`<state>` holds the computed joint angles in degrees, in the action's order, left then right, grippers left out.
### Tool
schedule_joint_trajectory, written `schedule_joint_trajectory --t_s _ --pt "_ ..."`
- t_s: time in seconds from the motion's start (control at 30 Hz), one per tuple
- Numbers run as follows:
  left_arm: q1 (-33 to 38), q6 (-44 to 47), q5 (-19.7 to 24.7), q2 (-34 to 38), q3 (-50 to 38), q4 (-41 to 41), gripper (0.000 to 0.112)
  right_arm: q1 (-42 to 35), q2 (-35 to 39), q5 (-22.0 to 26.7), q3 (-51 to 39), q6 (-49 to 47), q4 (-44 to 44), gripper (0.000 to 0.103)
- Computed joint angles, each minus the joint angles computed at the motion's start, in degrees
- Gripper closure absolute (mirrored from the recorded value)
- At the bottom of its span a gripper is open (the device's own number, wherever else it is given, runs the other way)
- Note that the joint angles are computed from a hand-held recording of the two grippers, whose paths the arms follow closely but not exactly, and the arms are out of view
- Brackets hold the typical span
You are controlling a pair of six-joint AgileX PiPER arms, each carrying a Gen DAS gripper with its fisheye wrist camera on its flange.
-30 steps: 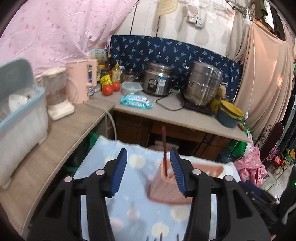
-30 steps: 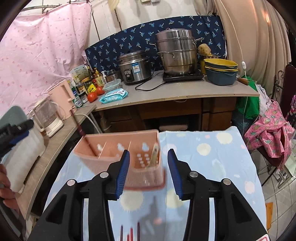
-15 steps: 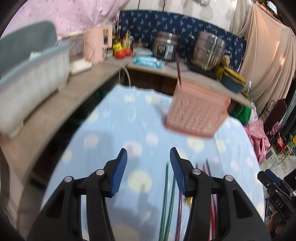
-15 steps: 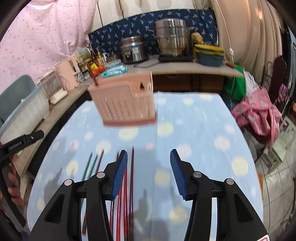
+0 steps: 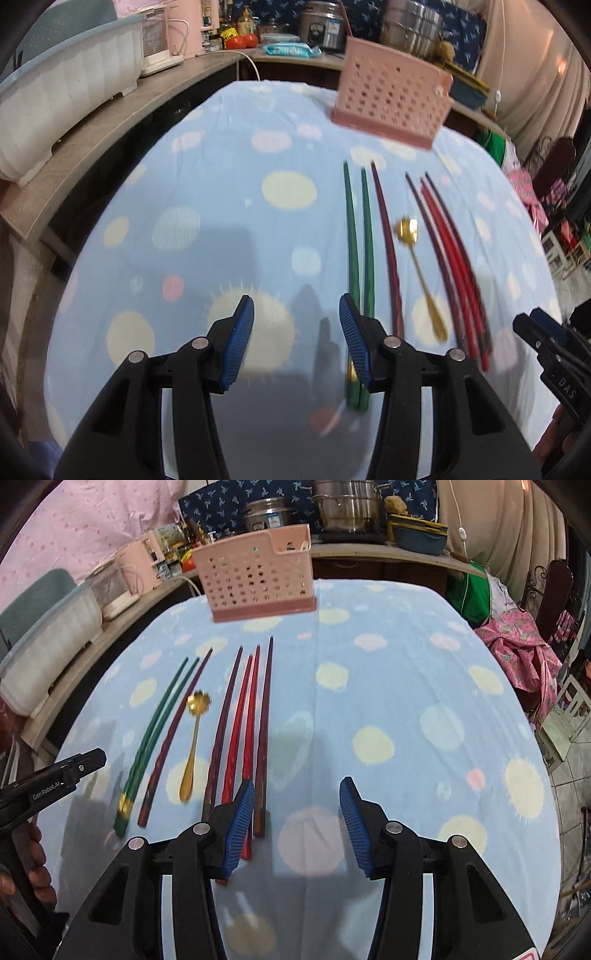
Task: Organize utensils
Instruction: 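Move both open tools back over the remaining chopsticks, then grasp a green chopstick with the left tool while the right tool grasps a red chopstick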
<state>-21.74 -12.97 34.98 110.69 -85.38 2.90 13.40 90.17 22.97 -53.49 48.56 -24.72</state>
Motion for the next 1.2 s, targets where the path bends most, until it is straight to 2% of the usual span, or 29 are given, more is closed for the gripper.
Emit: schedule_joint_trajectory --t_s 0.17,0.43,0.73,1.2 --pt "-0.7 -0.8 -1.7 -1.8 5.1 0.2 0.067 1.3 1.4 -0.9 0.9 -0.1 0.9 0.057" --pt "-1.9 -1.0 -1.7 -1.4 5.2 1.0 0.067 1.8 2.9 -1.4 -0.4 1.0 -0.7 0.059" --pt "-2.5 -0.6 -1.2 -0.6 4.3 0.8 0.067 0.5 6.4 -1.1 -3.8 -4.1 3.6 0.075" --pt "-2.6 -1.4 -1.2 -0.1 4.1 1.9 0.065 -0.1 8.0 -1.3 -4.9 -7.2 5.8 0.083"
